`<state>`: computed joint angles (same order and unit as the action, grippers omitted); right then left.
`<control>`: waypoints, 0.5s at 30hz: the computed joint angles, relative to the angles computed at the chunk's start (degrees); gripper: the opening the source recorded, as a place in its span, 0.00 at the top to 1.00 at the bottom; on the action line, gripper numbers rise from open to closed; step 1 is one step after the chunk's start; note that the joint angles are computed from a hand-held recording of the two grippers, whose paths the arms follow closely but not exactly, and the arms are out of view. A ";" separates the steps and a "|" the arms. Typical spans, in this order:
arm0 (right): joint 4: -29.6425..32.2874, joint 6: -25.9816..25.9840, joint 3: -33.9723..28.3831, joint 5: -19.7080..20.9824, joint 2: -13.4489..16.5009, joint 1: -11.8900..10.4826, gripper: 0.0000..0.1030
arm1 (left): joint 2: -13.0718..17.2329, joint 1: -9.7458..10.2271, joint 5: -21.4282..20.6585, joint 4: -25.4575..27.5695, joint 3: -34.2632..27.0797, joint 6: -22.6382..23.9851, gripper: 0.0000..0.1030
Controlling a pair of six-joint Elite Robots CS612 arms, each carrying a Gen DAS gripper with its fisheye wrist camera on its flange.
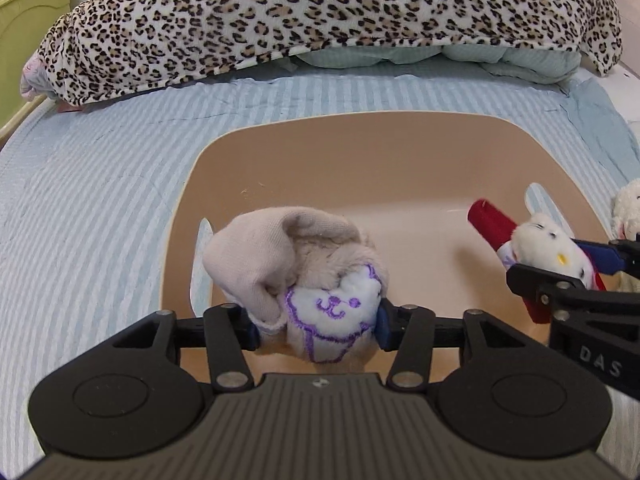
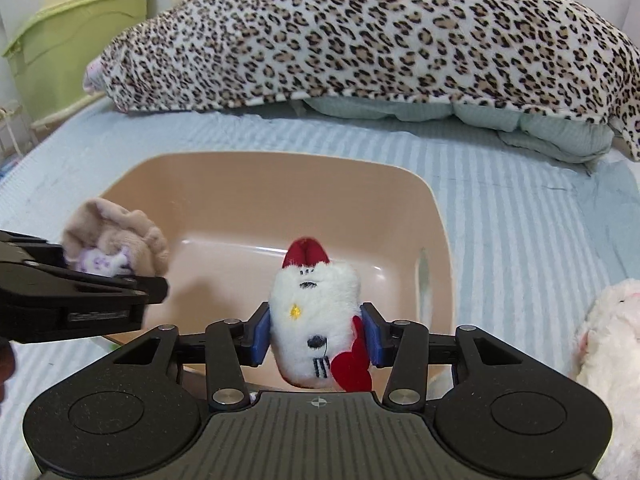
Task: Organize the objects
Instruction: 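Carry both plushes over the beige basket and open both tools to drop them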
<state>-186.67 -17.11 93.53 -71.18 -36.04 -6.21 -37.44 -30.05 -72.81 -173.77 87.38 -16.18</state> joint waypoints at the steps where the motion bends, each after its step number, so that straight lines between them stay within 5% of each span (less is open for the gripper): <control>1: -0.43 0.36 0.21 -0.28 -0.06 -0.05 0.47 | -0.28 -0.14 0.49 0.05 0.29 -0.11 0.37; 4: -0.87 1.46 1.29 1.01 -0.80 -0.70 0.32 | -1.35 -0.61 2.27 -1.26 1.71 -0.92 0.19; 9: -5.72 0.48 4.82 1.50 -2.75 -1.50 0.00 | -3.94 -1.48 3.66 -4.93 5.68 1.25 0.12; 15: -8.32 1.27 9.62 2.56 -5.56 -2.75 0.00 | -6.89 -2.28 4.17 -7.35 10.57 -0.08 0.12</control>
